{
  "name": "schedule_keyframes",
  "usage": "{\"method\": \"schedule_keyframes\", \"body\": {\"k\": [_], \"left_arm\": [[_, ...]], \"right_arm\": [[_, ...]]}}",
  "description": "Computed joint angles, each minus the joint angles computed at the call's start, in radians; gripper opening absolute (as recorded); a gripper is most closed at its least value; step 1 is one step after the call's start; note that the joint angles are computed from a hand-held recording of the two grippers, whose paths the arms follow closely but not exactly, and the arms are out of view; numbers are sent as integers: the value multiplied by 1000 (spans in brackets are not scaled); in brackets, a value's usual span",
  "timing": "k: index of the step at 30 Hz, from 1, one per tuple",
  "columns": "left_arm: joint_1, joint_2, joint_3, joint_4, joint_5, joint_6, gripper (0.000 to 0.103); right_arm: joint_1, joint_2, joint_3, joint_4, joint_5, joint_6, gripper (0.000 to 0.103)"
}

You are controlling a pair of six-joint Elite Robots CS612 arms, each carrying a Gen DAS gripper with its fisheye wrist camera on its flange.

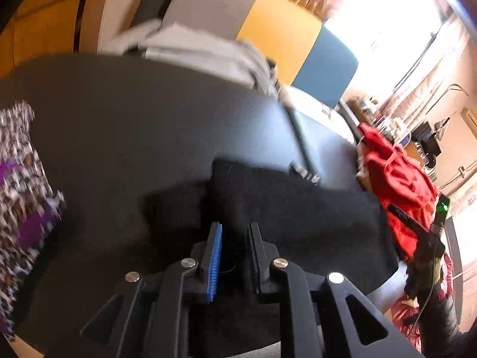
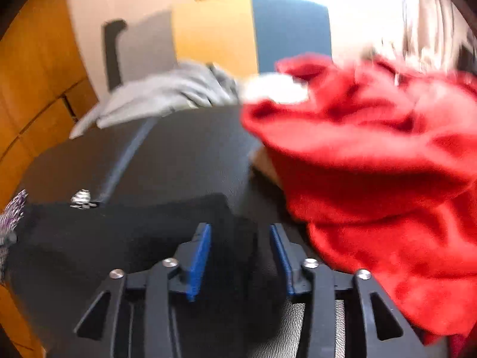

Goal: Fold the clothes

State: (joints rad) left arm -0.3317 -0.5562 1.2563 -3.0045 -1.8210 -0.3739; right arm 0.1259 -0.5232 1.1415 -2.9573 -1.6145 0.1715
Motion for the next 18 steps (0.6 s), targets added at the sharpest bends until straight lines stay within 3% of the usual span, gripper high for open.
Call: {"method": "schedule_keyframes", "body": {"k": [3, 8, 10, 12, 15, 18], "left_arm": [[-18, 13, -29, -30, -18, 53, 17], [-61, 37, -82, 84, 41, 179, 17], [-76, 31, -59, 119, 97, 204, 17], [-74, 31, -13, 98, 118, 171, 17], [-58, 32, 35, -15, 70, 92, 11], [-48, 38, 35, -44, 41, 38, 10]], "right_arm": [[18, 1, -18, -7, 131, -88, 47], [60, 54, -125, 93, 306, -195, 47], [82, 74, -160, 184, 288, -270, 49], [100, 96, -188, 277, 256, -319, 50], [104, 86, -127, 178, 245, -385, 50], [96, 86, -131, 186, 285, -362, 50]]}}
